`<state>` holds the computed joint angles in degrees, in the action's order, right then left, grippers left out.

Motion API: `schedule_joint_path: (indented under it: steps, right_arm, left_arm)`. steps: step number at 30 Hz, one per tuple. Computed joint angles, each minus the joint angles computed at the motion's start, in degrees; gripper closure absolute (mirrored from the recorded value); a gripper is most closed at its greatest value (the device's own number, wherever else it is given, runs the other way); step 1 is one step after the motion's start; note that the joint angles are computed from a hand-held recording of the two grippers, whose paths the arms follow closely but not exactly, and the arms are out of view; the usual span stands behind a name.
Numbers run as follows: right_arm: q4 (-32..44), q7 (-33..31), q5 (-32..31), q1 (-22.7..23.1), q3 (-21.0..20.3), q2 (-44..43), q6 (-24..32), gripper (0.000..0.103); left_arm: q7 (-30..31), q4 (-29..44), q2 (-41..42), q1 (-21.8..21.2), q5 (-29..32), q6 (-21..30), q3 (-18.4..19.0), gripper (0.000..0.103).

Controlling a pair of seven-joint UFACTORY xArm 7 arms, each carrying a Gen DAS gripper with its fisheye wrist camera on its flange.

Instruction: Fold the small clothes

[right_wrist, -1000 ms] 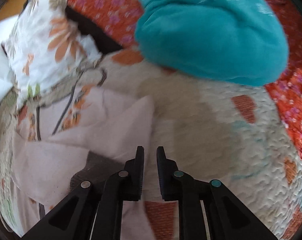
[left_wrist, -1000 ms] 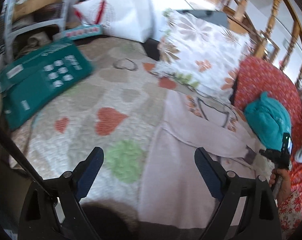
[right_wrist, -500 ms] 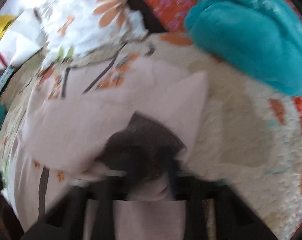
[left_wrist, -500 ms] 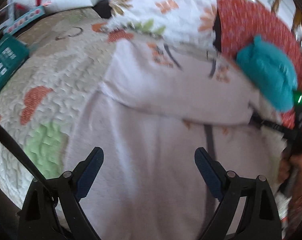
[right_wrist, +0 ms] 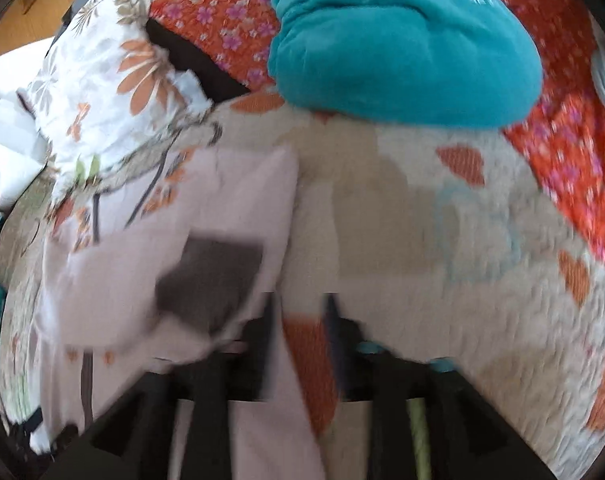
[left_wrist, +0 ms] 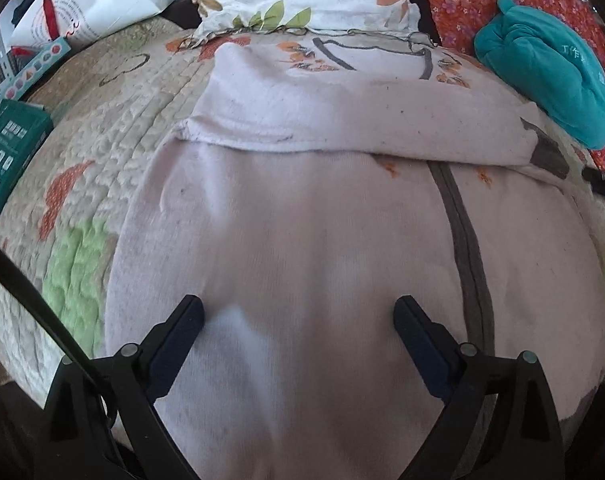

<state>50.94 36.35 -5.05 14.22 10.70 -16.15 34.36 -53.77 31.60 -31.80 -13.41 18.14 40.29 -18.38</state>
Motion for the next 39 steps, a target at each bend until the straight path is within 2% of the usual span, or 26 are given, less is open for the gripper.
schedule_joint_path:
  steps: [2, 4, 6, 10, 14, 17, 22, 24, 25, 26, 28, 29, 30, 31, 34, 39]
  right_arm:
    - [-2.66, 4.17, -3.31, -0.76, 2.45, -2.73, 0.92, 0.037]
    - [-6.49, 8.57, -6.64, -1.22, 4.67, -6.81, 1.48, 0.032]
    - [-10.13, 9.01, -4.47, 0.78, 4.22, -10.61, 1.47, 0.032]
    - [-16.08, 10.04, -0.34, 3.50, 4.13, -16.47, 1.42, 0.036]
    - [-20.83, 10.54, 2.13, 5.28, 4.15, -21.99, -0.12, 0.037]
    - [-22.35, 8.76, 5.56, 7.12, 1.79, -24.06, -0.56, 0.037]
    - [-25.94, 5.50, 13.02, 10.51, -2.69, -27.53, -2.76, 0.037]
    - [-27.47, 2.44, 17.35, 13.49, -5.90, -28.38, -4.45, 0.036]
    - [-27.97, 1.05, 19.42, 14.77, -7.06, -28.63, -5.06, 0.036]
    - [-28.92, -1.78, 23.05, 17.80, -10.01, -29.08, -6.37, 0.036]
    - [-29.93, -4.70, 27.90, 20.62, -12.19, -30.08, -7.62, 0.036]
    - [-30.88, -7.52, 32.03, 24.04, -15.16, -30.59, -9.21, 0.036]
    - [-32.37, -9.92, 36.93, 27.78, -17.93, -31.65, -11.50, 0.036]
    - [-33.03, -11.28, 39.43, 29.12, -18.79, -32.09, -12.44, 0.036]
    - [-35.49, -14.11, 47.34, 33.87, -20.79, -34.10, -16.20, 0.036]
    - [-36.96, -17.14, 54.09, 38.27, -22.18, -35.50, -18.98, 0.036]
  left_arm:
    - [-0.22, -0.43, -1.67, -1.14, -1.32, 1.48, -0.05, 0.008]
    - [-0.48, -0.99, -3.61, -2.04, -2.25, 2.69, -0.35, 0.008]
    - [-1.12, -1.69, -6.10, -2.55, -2.47, 4.26, -1.19, 0.010]
    - [-0.64, -2.82, -10.93, -4.04, -3.43, 7.90, -1.73, 0.021]
    - [-1.13, -5.93, -17.23, -4.56, -5.38, 10.24, -0.87, 0.021]
    - [-1.84, -9.47, -22.58, -3.78, -7.26, 10.61, 1.12, 0.021]
    - [-0.06, -16.59, -32.26, -2.58, -11.70, 9.71, 6.48, 0.021]
    - [1.81, -20.53, -36.63, -3.29, -15.22, 7.41, 10.22, 0.023]
    - [2.58, -21.97, -38.26, -3.64, -16.98, 6.65, 11.29, 0.029]
    - [3.68, -23.95, -39.96, -4.27, -19.10, 5.41, 13.06, 0.036]
    - [4.73, -25.55, -42.43, -3.88, -20.33, 5.07, 12.13, 0.042]
    - [5.35, -25.76, -43.23, -3.90, -20.76, 5.43, 11.85, 0.053]
    - [6.09, -26.15, -44.16, -4.11, -21.40, 5.43, 12.08, 0.059]
    - [7.10, -26.98, -45.46, -4.58, -22.55, 4.97, 13.30, 0.071]
    - [8.10, -29.57, -49.72, -4.79, -26.07, 4.42, 15.31, 0.075]
    - [8.60, -32.78, -56.20, -5.35, -30.57, 5.17, 16.96, 0.077]
